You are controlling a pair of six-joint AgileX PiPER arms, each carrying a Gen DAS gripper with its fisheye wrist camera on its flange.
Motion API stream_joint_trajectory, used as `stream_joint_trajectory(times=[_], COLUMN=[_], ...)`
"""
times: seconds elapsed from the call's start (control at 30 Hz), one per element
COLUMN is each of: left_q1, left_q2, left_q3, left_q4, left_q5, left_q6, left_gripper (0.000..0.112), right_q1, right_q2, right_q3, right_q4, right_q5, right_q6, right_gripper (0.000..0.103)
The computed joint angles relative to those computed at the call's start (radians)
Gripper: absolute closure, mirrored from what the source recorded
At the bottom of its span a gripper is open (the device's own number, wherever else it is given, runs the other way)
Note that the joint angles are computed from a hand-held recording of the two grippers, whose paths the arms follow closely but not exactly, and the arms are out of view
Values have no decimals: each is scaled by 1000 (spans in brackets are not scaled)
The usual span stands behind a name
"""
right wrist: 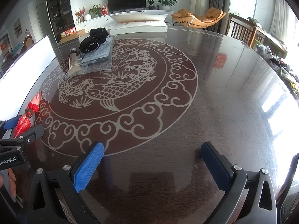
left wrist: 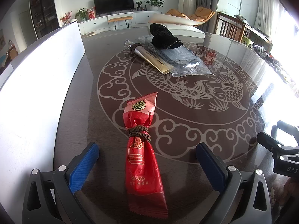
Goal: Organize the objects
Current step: 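Lower the red packet onto the table and open the left tool, then grasp the black soft pouch off the plastic bag with the right tool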
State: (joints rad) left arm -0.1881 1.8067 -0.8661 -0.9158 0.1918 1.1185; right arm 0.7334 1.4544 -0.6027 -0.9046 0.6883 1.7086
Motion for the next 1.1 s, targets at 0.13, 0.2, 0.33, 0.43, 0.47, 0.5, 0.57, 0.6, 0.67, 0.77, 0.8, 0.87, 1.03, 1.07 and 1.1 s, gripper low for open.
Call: stream_joint_trajectory(times=[0.13,0.2,0.33,0.43,0.47,0.5,0.57,0.6,0.67,0.77,0.8,0.87,1.03,1.07,1.1], left_q1=[0,0,0,1,0,0,1,0,1,0,0,0,-1,-1,-2], left_q2=[1,1,2,2,3,3,3,3,3,3,4,4,5,5,5], left_q3=[0,0,-1,-1,-1,-1,-1,-1,-1,-1,-1,-1,-2,-3,-3], left_q4=[-3,-4,-4,-5,-7,-7,-9,-11,-12,-13,-12,-9,-5,-4,-5], left_q5=[-1,-1,-1,0,-1,-1,0,-1,0,-1,-2,-2,-3,-2,-3], left_q6=[3,3,3,5,7,7,9,11,12,12,11,8,4,4,3], left_gripper=[9,9,9,9,9,9,9,9,9,9,9,9,9,9,9], right_q1=[-68,-145,-289,-337,-346,-354,-361,-363,-369,-385,-392,-410,-415,-408,-397], right_q2=[-12,2,163,313,363,411,502,549,638,748,769,741,520,446,389], right_q3=[-53,-131,-404,-636,-710,-783,-914,-983,-1116,-1274,-1294,-1223,-880,-780,-705], right_q4=[15,45,273,443,497,540,587,605,640,698,721,757,713,689,663], right_q5=[-37,-110,-205,-188,-176,-161,-122,-89,-13,93,110,60,-154,-188,-211], right_q6=[-84,-215,-615,-828,-883,-926,-975,-997,-1050,-1137,-1159,-1171,-1104,-1061,-1019], right_gripper=[0,0,0,4,10,13,17,17,21,36,46,67,71,71,71])
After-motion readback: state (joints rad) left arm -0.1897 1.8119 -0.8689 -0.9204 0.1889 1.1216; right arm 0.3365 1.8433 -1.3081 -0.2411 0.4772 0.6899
